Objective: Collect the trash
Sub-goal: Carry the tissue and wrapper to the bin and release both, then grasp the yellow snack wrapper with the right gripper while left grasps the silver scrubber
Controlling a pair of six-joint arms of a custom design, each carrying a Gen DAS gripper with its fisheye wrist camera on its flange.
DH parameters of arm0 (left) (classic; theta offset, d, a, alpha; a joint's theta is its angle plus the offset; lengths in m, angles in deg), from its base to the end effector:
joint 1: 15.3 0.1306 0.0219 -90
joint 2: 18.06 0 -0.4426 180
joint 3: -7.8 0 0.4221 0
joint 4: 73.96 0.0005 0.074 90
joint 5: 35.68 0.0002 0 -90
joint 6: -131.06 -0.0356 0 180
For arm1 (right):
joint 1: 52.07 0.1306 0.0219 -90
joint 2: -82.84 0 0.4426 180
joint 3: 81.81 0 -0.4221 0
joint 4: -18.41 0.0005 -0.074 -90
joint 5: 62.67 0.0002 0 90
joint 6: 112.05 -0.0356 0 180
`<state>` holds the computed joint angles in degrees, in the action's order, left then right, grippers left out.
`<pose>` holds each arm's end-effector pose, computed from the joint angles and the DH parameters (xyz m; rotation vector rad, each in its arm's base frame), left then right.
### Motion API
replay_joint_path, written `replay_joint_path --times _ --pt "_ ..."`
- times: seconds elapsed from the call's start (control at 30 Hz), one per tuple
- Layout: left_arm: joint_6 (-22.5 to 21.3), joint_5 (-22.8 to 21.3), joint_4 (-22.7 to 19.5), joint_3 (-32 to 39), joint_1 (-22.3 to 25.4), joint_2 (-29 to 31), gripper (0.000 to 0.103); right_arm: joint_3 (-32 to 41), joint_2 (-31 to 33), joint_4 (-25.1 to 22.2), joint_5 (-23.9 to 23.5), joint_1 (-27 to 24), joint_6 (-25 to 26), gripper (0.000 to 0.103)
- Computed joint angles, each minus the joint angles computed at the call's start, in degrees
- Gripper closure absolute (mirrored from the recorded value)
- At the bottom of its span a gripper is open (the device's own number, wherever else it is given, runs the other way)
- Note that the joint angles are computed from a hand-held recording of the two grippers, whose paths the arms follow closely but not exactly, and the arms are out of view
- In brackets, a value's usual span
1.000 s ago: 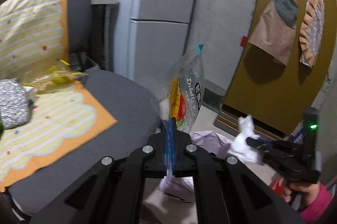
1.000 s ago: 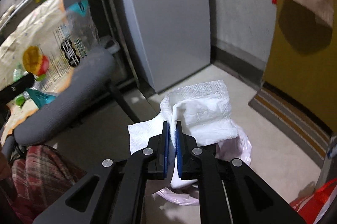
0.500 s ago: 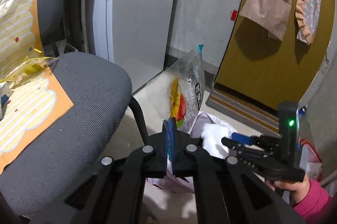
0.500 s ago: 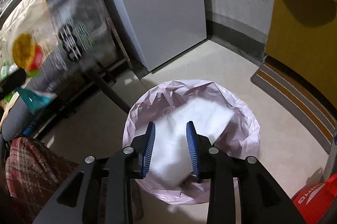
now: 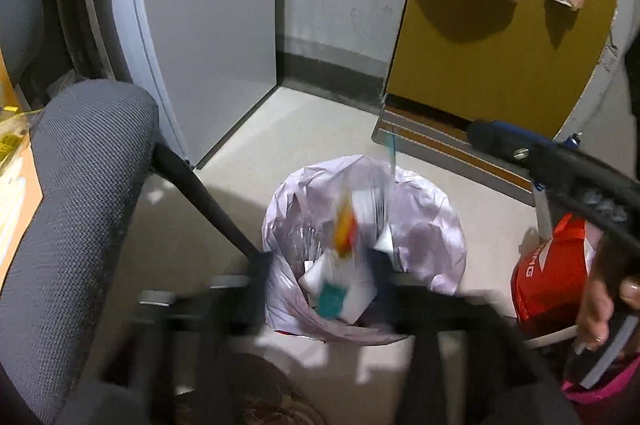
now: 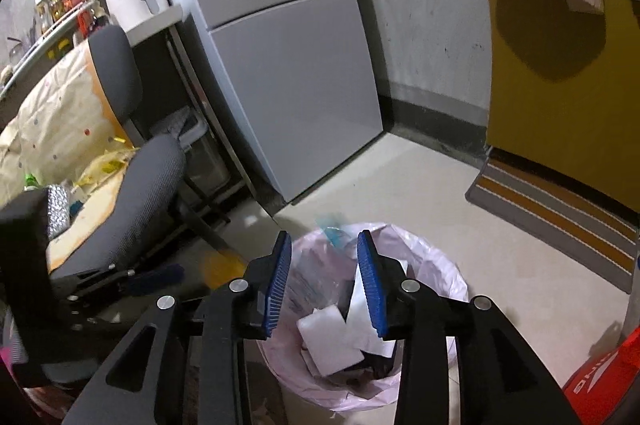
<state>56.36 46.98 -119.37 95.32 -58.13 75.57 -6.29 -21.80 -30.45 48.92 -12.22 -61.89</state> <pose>0.3969 -0.3624 0.4417 0.5362 2.4223 -0.2815 0.3179 0.2476 0.4794 0.1686 2.3491 0.2233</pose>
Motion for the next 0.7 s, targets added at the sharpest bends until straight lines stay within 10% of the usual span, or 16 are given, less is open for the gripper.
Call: replay_joint_path --times 0.7 --pt "6.47 -15.70 0.09 -10.23 8.16 -17.74 0.043 12.33 9.36 1.74 -1.86 7.71 8.30 0.066"
